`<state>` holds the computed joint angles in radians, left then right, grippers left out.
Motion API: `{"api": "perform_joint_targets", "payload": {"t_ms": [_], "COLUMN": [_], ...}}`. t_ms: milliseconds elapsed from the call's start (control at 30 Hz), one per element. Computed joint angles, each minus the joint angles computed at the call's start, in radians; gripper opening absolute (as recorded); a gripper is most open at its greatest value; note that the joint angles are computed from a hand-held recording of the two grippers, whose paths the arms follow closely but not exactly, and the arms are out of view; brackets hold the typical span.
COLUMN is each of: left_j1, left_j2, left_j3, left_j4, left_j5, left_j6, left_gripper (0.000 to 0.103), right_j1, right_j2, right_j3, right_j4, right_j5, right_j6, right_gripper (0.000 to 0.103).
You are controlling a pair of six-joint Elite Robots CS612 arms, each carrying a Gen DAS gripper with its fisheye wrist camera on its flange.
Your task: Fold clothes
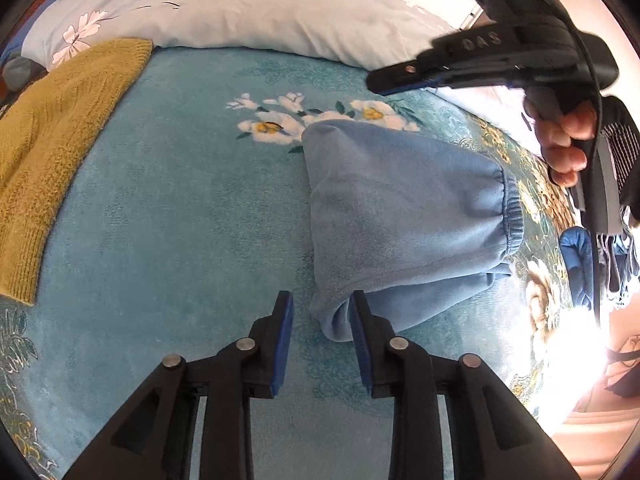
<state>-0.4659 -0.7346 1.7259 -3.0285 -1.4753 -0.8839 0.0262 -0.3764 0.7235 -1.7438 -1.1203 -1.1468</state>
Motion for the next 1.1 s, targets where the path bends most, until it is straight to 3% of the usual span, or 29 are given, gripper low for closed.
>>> {"api": "perform_joint_targets", "payload": {"t_ms": [100,200,267,300,333,400,467,567,633,733,900,1100], "left_j1": [0.007,0.025,0.039,0.046,0.054,0.071,0.092,0.104,0.109,0.113,0.114,0.12], "left_j2": [-0.028,-0.021,0.012,0.029,0.042,0.063,0.096,0.113,0.126,0.149,0.189,0.226], "left_j3": [0.034,-0.003,-0.057,-0.085,-0.106,-0.139,-0.185,-0.209,-0.235,-0.278,-0.344,-0.371], "left_j4": [0.005,0.023,0.014,0.009,-0.002,-0.004,-0.007,-0.016,0.025,0.079,0.147,0.128], "left_j5": [0.006,-0.009,-0.036,-0.05,-0.068,-0.134,-0.208,-0.248,-0.265,-0.3,-0.331,-0.392], "left_j6": [-0.031,-0.067,-0.078,-0.082,-0.081,-0.089,-0.102,-0.12,-0.097,-0.044,0.019,-0.033], "left_gripper": [0.033,0.036,0.049,0.057,0.059,0.061,0.061,0.063,0.065,0.065,0.065,0.065], "right_j1": [-0.027,-0.06,-0.09,-0.105,-0.119,-0.144,-0.166,-0.18,-0.186,-0.186,-0.176,-0.168], "right_j2": [-0.044,-0.085,-0.111,-0.121,-0.131,-0.14,-0.133,-0.115,-0.103,-0.08,-0.038,-0.003], "right_j3": [0.074,0.156,0.211,0.236,0.259,0.29,0.287,0.273,0.264,0.239,0.183,0.135], "right_j4": [-0.067,-0.141,-0.212,-0.251,-0.29,-0.339,-0.32,-0.296,-0.283,-0.249,-0.195,-0.141], "right_j5": [0.019,0.036,0.051,0.054,0.055,0.048,0.057,0.045,0.061,0.103,0.095,0.071], "right_j6": [0.058,0.127,0.189,0.229,0.269,0.347,0.408,0.466,0.486,0.506,0.5,0.465], "right_gripper": [0.011,0.011,0.019,0.031,0.04,0.043,0.047,0.056,0.065,0.07,0.073,0.073]}}
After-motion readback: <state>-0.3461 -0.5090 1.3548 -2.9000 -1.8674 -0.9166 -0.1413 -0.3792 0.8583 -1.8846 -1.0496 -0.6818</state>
